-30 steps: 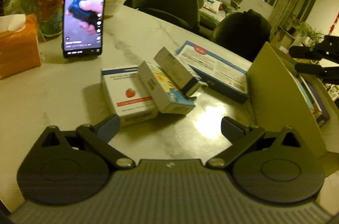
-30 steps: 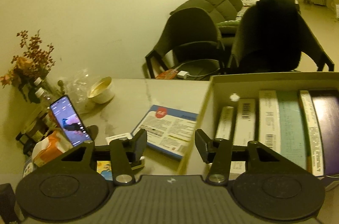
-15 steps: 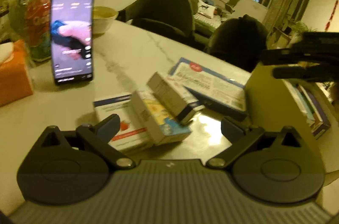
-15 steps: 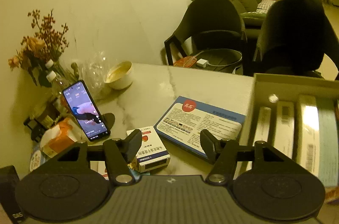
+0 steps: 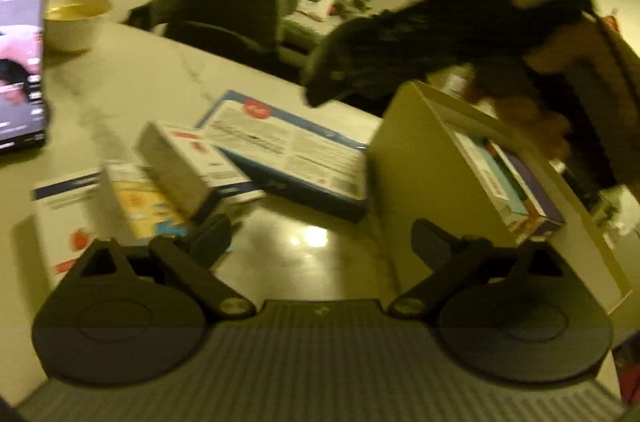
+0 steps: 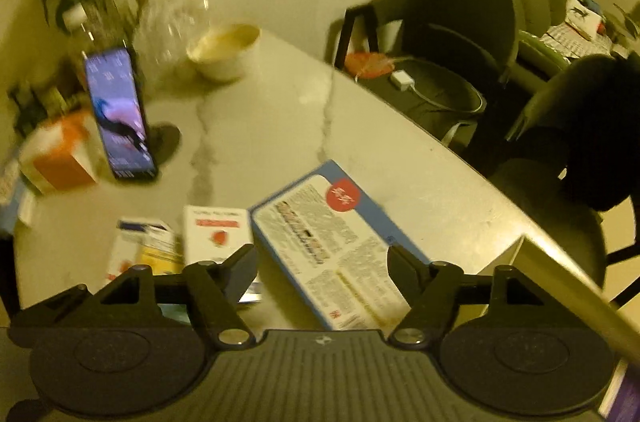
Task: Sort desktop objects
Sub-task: 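Lower the open right gripper around the blue-and-white box edge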
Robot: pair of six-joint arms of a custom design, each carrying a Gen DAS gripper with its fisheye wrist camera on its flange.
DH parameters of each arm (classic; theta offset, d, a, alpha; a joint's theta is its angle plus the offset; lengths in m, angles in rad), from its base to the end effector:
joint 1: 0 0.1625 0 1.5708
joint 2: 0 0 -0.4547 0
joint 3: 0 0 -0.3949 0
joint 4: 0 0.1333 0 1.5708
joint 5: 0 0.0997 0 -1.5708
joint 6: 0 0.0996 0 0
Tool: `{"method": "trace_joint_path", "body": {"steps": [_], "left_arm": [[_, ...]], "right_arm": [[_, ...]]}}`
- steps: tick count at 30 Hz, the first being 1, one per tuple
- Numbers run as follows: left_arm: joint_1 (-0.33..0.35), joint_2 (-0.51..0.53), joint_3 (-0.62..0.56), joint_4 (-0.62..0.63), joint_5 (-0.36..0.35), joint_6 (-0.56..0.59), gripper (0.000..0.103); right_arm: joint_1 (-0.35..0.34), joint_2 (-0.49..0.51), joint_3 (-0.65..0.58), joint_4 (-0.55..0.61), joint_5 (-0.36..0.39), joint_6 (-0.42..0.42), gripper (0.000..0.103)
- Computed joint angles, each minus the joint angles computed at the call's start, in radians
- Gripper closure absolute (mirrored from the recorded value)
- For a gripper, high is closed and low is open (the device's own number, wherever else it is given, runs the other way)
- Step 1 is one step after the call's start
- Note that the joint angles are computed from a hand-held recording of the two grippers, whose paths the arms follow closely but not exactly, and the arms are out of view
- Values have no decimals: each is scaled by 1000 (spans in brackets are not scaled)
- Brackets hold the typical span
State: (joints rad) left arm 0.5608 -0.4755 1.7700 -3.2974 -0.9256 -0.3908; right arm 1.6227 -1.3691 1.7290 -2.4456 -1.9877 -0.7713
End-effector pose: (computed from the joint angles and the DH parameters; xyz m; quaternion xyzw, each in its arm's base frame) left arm -0.4357 -0.5018 -0.0398 0.2175 0.9030 -0.3550 0.1057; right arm 0.1236 -0.5867 0.4387 0.3302 -0.8882 0.1627 0.2750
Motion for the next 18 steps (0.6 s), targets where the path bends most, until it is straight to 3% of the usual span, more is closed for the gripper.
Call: {"method": "trace_joint_path", "body": {"steps": [5,8,11,13,18], "left_arm": [[41,30,-37,-36,-119,26,9],[63,46,-68,-20,-167,20,9],[73,63,-99,4,-167,11,8],[76,72,-117,22,-160,7,7],[83,91,-166,77,-155,0,3]], "right_arm": [[-13,59,-63,29,-28,-8,29],[-34,94,-141,137,4,66,29],[-55,136,-236,261,48,163,28],[-55,156,-260,267,38,153,22],[-51,196,-286,287,-4,124,21]]}}
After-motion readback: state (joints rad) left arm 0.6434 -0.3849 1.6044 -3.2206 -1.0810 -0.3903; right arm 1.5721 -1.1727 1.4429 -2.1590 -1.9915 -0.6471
